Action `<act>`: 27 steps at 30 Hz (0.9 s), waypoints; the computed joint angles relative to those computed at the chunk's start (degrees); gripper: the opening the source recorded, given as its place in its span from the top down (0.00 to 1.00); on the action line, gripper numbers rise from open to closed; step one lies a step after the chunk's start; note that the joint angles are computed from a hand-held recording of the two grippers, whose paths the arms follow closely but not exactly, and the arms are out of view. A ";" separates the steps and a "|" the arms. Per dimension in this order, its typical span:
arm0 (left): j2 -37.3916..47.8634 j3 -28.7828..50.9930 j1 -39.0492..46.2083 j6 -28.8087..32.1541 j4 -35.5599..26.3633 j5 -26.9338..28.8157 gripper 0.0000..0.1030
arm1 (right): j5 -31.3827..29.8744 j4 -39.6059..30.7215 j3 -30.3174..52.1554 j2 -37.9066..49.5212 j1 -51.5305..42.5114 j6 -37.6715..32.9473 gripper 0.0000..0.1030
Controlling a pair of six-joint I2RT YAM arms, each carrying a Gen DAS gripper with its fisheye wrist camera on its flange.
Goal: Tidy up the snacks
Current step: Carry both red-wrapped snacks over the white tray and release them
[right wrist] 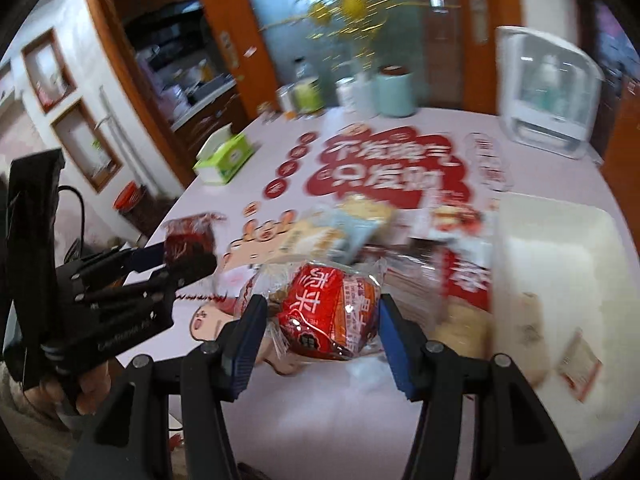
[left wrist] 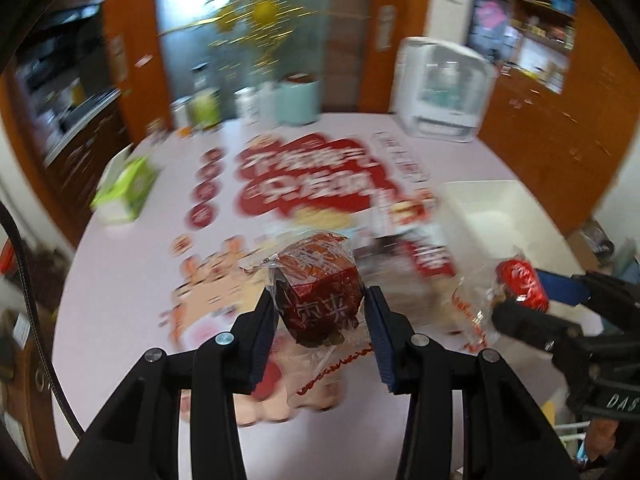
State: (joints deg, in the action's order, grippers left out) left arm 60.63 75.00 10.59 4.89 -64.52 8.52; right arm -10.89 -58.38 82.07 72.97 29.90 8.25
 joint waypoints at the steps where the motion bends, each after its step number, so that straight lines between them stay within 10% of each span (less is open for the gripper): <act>1: 0.47 1.25 -6.04 -3.39 0.11 -2.84 0.59 | -1.24 -0.88 -0.48 -1.78 -3.21 -1.48 0.45; 11: 18.62 19.90 -44.26 -24.57 0.83 -24.34 0.58 | -19.74 -9.82 4.44 -3.59 -42.51 -24.64 0.45; 27: 48.08 56.10 -54.30 -32.81 -11.73 -33.17 0.58 | -24.93 -13.64 15.73 12.27 -60.57 -40.49 0.45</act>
State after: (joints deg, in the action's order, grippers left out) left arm 108.71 131.11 -43.70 -27.93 -76.24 -24.66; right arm -35.82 -72.01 97.80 85.25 -30.67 -32.23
